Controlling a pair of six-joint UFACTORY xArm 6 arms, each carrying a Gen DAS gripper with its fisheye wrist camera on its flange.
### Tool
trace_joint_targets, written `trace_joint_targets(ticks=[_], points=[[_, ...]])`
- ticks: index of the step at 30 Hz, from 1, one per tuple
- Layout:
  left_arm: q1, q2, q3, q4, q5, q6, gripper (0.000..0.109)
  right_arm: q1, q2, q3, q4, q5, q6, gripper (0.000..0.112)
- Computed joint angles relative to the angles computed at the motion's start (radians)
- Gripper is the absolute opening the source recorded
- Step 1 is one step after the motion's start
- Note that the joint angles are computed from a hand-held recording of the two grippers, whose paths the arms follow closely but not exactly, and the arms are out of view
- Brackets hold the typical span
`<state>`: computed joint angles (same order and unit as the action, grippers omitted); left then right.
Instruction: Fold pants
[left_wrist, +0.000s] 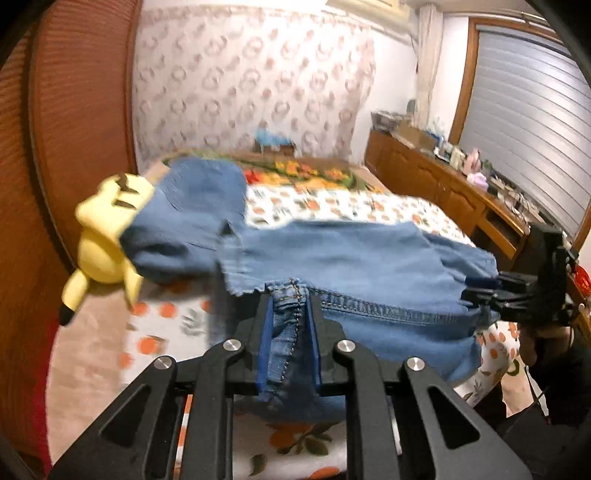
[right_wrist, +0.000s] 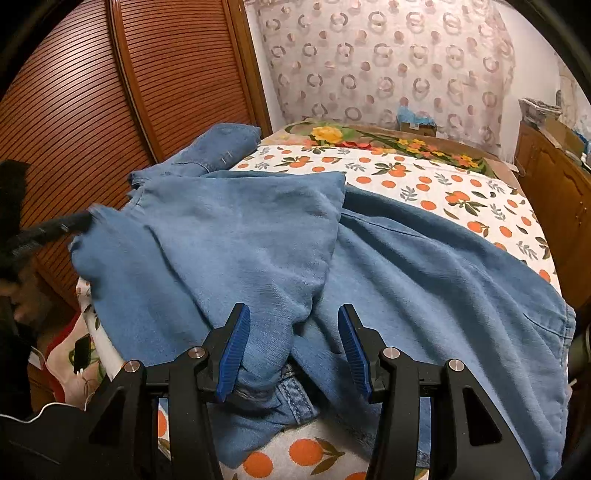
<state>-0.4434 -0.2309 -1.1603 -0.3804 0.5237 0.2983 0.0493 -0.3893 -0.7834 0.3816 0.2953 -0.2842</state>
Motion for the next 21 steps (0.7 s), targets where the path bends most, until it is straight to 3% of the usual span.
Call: trace_joint_targets(ticks=[7,17,21], points=[[0.022,-0.029,0.046,0.065,0.043,-0.025,0.018,0.013,-0.028,0.016,0.050,0.008,-0.048,0.052],[0.022,-0.017,0.089,0.080,0.048,-0.038,0.021,0.004,-0.015,0.032,-0.015,0.042,0.008,0.051],[0.010,-0.004,0.080,0.144,0.014,-0.089,0.043,0.006,-0.010,0.043,-0.004,0.035,0.005,0.051]])
